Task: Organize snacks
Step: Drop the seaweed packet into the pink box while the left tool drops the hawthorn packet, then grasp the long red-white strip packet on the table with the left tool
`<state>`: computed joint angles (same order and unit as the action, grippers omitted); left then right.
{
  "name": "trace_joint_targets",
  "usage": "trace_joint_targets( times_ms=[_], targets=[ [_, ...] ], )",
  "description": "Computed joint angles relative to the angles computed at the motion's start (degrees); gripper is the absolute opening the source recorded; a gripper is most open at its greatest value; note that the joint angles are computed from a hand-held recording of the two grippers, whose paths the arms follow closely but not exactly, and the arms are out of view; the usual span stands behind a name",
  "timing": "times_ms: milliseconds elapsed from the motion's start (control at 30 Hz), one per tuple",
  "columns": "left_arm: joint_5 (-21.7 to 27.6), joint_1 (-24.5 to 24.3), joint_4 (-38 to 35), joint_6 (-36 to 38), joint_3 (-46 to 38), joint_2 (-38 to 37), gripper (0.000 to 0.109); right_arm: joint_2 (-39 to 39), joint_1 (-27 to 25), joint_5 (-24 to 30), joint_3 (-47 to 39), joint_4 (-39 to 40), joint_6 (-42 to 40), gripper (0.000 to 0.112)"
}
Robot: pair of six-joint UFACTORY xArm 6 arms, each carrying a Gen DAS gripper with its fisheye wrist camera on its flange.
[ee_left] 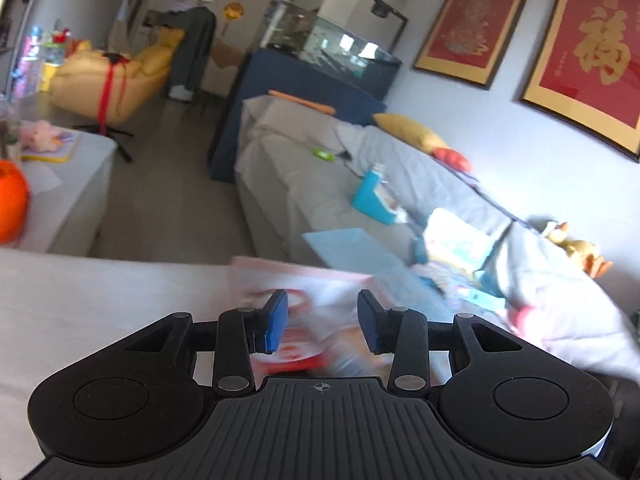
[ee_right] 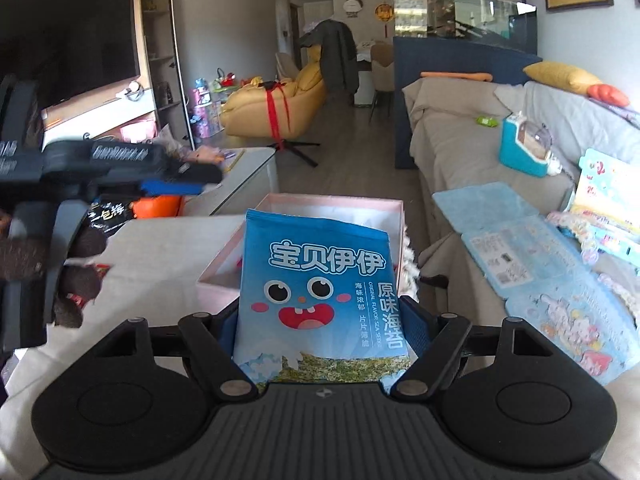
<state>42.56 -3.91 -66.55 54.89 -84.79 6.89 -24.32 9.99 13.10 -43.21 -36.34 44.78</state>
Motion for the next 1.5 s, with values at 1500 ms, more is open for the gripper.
trace_joint_targets(
  times_ms=[1500],
  targets=[
    [-7.26, 4.61, 26.73, -2.23, 29.33, -17.86, 0.047, 7.47, 5.10, -0.11, 4.60, 13.79, -10.92, 0.086]
  ],
)
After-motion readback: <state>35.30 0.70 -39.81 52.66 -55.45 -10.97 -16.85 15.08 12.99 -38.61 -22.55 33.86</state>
